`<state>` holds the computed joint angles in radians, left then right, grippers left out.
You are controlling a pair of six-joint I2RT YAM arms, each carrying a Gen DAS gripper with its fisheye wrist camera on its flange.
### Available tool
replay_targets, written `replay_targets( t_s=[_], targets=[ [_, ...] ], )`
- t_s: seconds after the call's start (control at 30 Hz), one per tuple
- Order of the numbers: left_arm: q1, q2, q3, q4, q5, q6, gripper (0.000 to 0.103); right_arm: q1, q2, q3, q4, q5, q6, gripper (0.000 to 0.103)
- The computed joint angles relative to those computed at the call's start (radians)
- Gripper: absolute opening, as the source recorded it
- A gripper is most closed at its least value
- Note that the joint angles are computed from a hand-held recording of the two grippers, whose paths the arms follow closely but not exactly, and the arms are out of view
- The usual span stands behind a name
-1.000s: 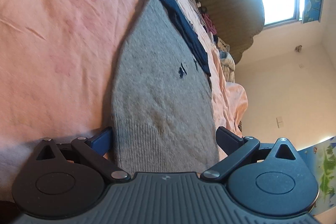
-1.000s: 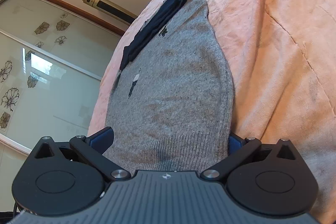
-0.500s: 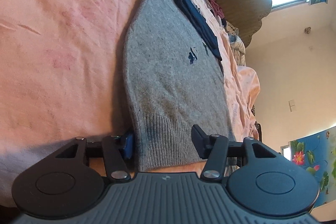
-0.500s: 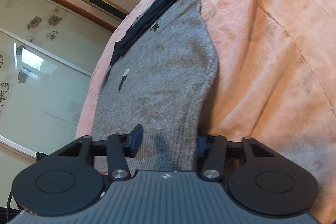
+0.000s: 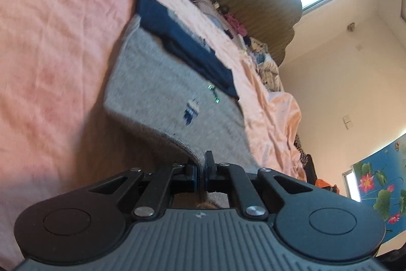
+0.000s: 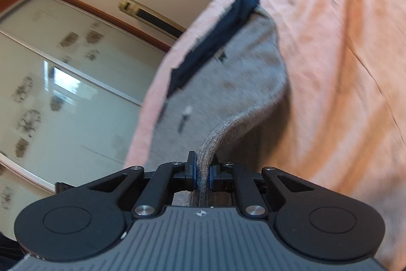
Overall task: Fold small clothes
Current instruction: 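Close both grippers on the ribbed hem of the grey sweater, then lift the hem with both grippers and fold it toward the collar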
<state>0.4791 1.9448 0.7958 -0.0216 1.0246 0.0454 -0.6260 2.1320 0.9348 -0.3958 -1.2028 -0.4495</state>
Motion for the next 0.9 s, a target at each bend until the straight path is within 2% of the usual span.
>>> replay_targets(
  t_s=[0.13,0.23,0.3,0.37,0.43,0.5,0.53,0.57,0.63,0.73,0.77,0.9],
  targets=[
    [-0.053,0.030,0.097,0.152,0.023,-0.188,0.005,0.055,0.023,0.094,0.177,-0.067,0.277,0.015],
    [-0.111,0.109,0.219,0.238,-0.016,-0.323,0.005,0.106,0.073,0.172,0.433,-0.075,0.579,0.014],
    [-0.140,0.186,0.339,0.225,-0.042,-0.359,0.005,0.139,0.130,0.256,0.545,-0.064,0.720,0.014],
    [-0.169,0.262,0.473,0.136,-0.073,-0.354,0.005,0.169,0.188,0.359,0.546,-0.035,0.791,0.015],
    [-0.189,0.315,0.561,0.068,-0.082,-0.334,0.005,0.191,0.227,0.451,0.442,-0.006,0.750,0.019],
    [-0.195,0.337,0.583,0.041,-0.075,-0.302,0.005,0.211,0.244,0.519,0.268,0.053,0.631,0.036],
    [-0.195,0.342,0.585,0.037,-0.071,-0.295,0.005,0.217,0.257,0.543,0.192,0.059,0.582,0.061],
    [-0.193,0.348,0.580,0.037,-0.068,-0.290,0.005,0.220,0.263,0.544,0.152,0.058,0.544,0.077],
    [-0.183,0.362,0.579,0.027,-0.061,-0.283,0.005,0.228,0.279,0.554,0.055,0.055,0.467,0.078],
    [-0.167,0.373,0.572,0.015,-0.051,-0.275,0.005,0.261,0.287,0.574,-0.050,0.100,0.352,0.071],
    [-0.162,0.374,0.570,0.010,-0.049,-0.271,0.005,0.281,0.285,0.589,-0.080,0.142,0.298,0.068],
    [-0.153,0.368,0.562,0.002,-0.040,-0.265,0.005,0.390,0.265,0.630,-0.084,0.383,0.090,0.064]
  ],
)
